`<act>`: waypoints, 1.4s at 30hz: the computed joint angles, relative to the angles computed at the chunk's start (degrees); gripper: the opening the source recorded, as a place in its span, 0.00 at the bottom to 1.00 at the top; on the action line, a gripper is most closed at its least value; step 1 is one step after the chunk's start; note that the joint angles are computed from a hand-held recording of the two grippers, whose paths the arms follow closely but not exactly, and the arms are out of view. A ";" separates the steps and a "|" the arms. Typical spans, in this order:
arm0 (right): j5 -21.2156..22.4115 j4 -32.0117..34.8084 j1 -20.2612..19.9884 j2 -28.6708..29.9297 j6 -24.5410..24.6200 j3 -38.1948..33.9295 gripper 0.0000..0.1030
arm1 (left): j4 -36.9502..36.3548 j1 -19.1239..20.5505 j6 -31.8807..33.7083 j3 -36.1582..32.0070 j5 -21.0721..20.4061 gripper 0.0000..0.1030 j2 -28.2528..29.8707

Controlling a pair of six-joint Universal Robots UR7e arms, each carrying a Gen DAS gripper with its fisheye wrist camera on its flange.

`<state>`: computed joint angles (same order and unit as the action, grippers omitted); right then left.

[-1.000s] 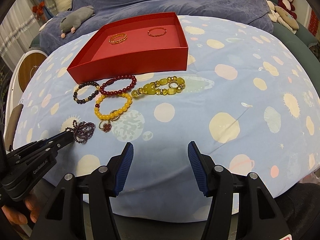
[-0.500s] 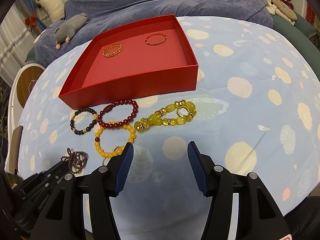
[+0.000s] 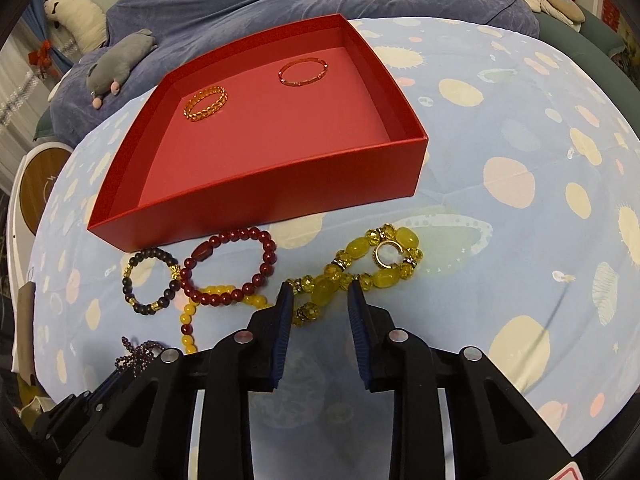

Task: Organize jewelry
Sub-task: 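Grasp the yellow-green bead bracelet with the right tool while the left tool holds the garnet bracelet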

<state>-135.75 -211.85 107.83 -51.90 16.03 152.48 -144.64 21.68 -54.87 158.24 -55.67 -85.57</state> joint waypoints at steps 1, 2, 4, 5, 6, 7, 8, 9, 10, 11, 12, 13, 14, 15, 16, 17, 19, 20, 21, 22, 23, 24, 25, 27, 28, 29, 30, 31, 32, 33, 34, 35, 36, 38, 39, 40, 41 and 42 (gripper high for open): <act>0.07 -0.41 -0.01 -0.06 -0.05 0.41 0.23 | -0.06 -0.02 -0.02 0.03 0.02 0.07 0.03; 0.05 -0.67 0.09 -0.19 -0.04 0.81 0.23 | -0.14 0.01 -0.07 0.03 0.01 0.07 0.05; 0.05 -1.14 0.03 -0.58 -0.34 1.58 0.22 | -0.26 -0.05 -0.22 0.06 0.06 0.07 0.21; 0.13 -1.44 -0.05 -0.76 -0.28 2.15 0.21 | -0.27 -0.09 -0.31 0.05 0.00 0.07 0.23; 0.36 -1.89 -0.18 -0.97 -0.22 2.78 0.21 | -0.25 -0.18 -0.49 0.09 -0.15 0.07 0.15; 0.18 -1.22 -0.25 -1.38 0.34 3.24 0.21 | -0.11 -0.22 -0.65 0.12 -0.24 0.07 -0.03; 0.33 -1.26 -0.59 -1.51 0.62 3.84 0.21 | 0.02 -0.34 -0.81 0.15 -0.27 0.07 -0.08; 0.36 -2.78 -0.68 -1.09 0.29 4.45 0.18 | 0.07 -0.32 -0.78 0.13 -0.24 0.07 -0.09; 0.53 -3.00 -0.79 -1.31 0.10 4.81 0.18 | 0.05 -0.32 -0.82 0.14 -0.23 0.07 -0.11; 0.77 -2.63 -0.87 -1.82 0.40 5.02 0.18 | 0.08 -0.33 -0.91 0.14 -0.27 0.07 -0.13; 1.38 -2.44 -1.10 -2.51 0.95 5.21 0.18 | 0.27 -0.40 -1.07 0.16 -0.30 0.07 -0.27; 2.25 -3.08 -1.38 -3.09 1.42 5.44 0.18 | 0.51 -0.49 -1.30 0.18 -0.35 0.07 -0.45; 2.86 -3.51 -1.55 -3.60 1.98 5.52 0.18 | 0.73 -0.65 -1.56 0.24 -0.46 0.07 -0.64; 3.27 -3.41 -1.57 -4.18 2.55 5.40 0.18 | 0.94 -0.74 -1.67 0.27 -0.49 0.07 -0.78; 3.56 -2.82 -1.52 -4.49 2.81 4.95 0.19 | 0.98 -0.76 -1.65 0.26 -0.44 0.07 -0.76; 3.56 -1.73 -1.30 -4.72 3.01 4.34 0.19 | 1.22 -0.85 -1.75 0.26 -0.45 0.07 -0.86; 3.12 -0.23 -0.79 -4.42 3.20 3.08 0.19 | 1.44 -0.85 -1.88 0.22 -0.47 0.07 -0.98; 3.00 0.70 -0.69 -4.23 3.38 2.44 0.19 | 1.39 -0.92 -1.96 0.22 -0.50 0.07 -0.84; 2.65 1.52 -0.58 -3.76 3.57 1.85 0.19 | 1.39 -0.87 -1.91 0.13 -0.50 0.07 -0.73; 2.23 2.15 -0.48 -3.15 3.72 1.36 0.19 | 1.39 -0.86 -1.97 0.05 -0.53 0.07 -0.63; 1.81 2.72 -0.47 -2.50 3.73 0.90 0.19 | 1.27 -0.77 -1.90 0.00 -0.56 0.07 -0.58; 1.12 1.73 -0.23 -1.43 3.21 0.68 0.19 | 1.19 -0.66 -1.81 -0.08 -0.54 0.07 -0.46; 0.20 1.37 0.09 -0.76 2.62 0.43 0.19 | 0.90 -0.43 -1.47 -0.15 -0.52 0.07 -0.30; -0.39 1.43 0.16 -0.42 1.59 0.39 0.14 | 0.86 -0.46 -1.57 -0.16 -0.50 0.07 -0.27; -0.50 1.20 0.12 -0.42 1.08 0.63 0.09 | 0.58 -0.33 -1.46 -0.15 -0.53 0.07 -0.18; -0.43 0.61 0.11 -0.44 0.63 1.02 0.09 | 0.29 -0.21 -1.39 -0.13 -0.55 0.07 -0.09; -0.44 0.41 0.18 -0.61 0.49 1.42 0.09 | 0.02 -0.08 -1.32 -0.23 -0.55 0.07 0.12; -0.48 0.08 0.18 -0.73 0.25 1.82 0.09 | -0.19 -0.01 -1.27 -0.24 -0.58 0.07 0.17; -0.64 -0.12 0.37 -0.88 0.12 2.29 0.09 | -0.37 0.05 -1.20 -0.26 -0.64 0.07 0.18; -0.83 -0.41 0.64 -1.13 -0.01 2.84 0.09 | -0.50 0.18 -1.12 -0.32 -0.74 0.07 0.14; -0.86 -0.98 0.86 -1.41 -0.20 3.58 0.09 | -0.72 0.28 -1.10 -0.30 -0.90 0.07 -0.04; -0.85 -1.33 1.06 -1.85 -0.37 4.23 0.09 | -0.93 0.40 -1.13 -0.26 -1.01 0.07 -0.30; -0.92 -1.48 1.31 -2.44 -0.16 4.91 0.09 | -1.00 0.47 -1.20 -0.20 -1.14 0.07 -0.67; -0.49 -1.32 1.59 -4.14 0.65 6.29 0.09 | -1.52 0.71 -1.23 0.03 -1.60 0.07 -1.66; -0.27 -1.20 1.81 -5.01 1.04 6.98 0.09 | -1.32 0.74 -1.35 0.08 -1.84 0.07 -2.34; -0.17 -0.51 2.15 -5.94 1.33 7.41 0.09 | -1.18 0.69 -1.48 0.19 -2.00 0.07 -2.92; -0.21 -0.04 2.63 -6.69 1.54 7.86 0.09 | -0.58 0.46 -1.83 0.18 -1.97 0.07 -3.51; -0.23 0.38 3.09 -7.36 1.80 8.25 0.09 | -0.04 0.19 -2.03 0.19 -1.95 0.07 -4.08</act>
<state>-135.98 -211.46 110.92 -59.26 17.82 160.73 -144.69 21.86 -56.90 158.43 -57.62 -89.65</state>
